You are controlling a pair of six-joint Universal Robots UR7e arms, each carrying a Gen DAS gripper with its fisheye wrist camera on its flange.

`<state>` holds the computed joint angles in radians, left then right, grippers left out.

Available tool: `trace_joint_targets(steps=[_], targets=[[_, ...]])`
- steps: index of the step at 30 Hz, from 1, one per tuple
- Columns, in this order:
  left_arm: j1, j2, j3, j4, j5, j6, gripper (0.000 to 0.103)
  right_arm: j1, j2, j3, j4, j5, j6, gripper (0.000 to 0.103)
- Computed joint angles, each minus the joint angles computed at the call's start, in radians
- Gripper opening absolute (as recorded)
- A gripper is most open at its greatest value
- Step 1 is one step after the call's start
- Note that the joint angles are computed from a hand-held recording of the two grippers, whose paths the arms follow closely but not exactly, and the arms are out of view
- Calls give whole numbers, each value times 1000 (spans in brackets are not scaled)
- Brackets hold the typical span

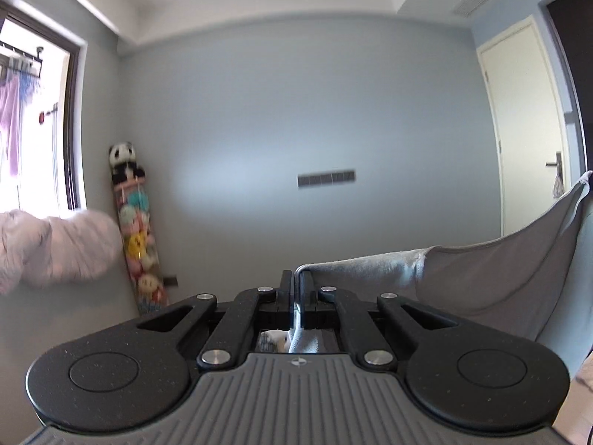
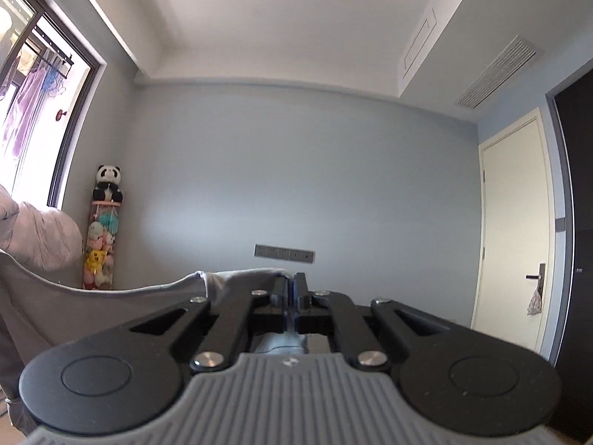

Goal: Fold clothes
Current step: 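Lift the shirt with both grippers and lay it flat on the bed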

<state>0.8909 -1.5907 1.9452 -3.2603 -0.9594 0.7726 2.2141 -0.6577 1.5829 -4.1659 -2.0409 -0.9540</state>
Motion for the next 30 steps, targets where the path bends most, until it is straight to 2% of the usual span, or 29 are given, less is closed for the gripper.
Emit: trace_joint_targets(steps=[3, 6, 10, 13, 18, 23, 26, 30], targets=[[-20, -32, 22, -29, -26, -2, 1, 16, -41, 54, -28, 18, 18, 3], [-37, -46, 27, -45, -36, 11, 1, 30, -47, 64, -68, 31, -5, 3], [-57, -44, 22, -96, -34, 52, 1, 40, -45, 67, -110, 65, -13, 3], [-53, -25, 0, -107, -18, 65, 1, 33, -36, 63, -97, 73, -31, 3], [22, 64, -52, -53, 23, 42, 1, -13, -13, 54, 9, 31, -2, 3], [146, 190, -138, 48, 21, -5, 1, -100, 52, -10, 117, -7, 22, 3], [213, 286, -217, 83, 19, -3, 1, -150, 102, -92, 241, -30, 79, 3], [289, 420, -355, 145, 14, -8, 1, -209, 206, -266, 425, -70, 125, 3]])
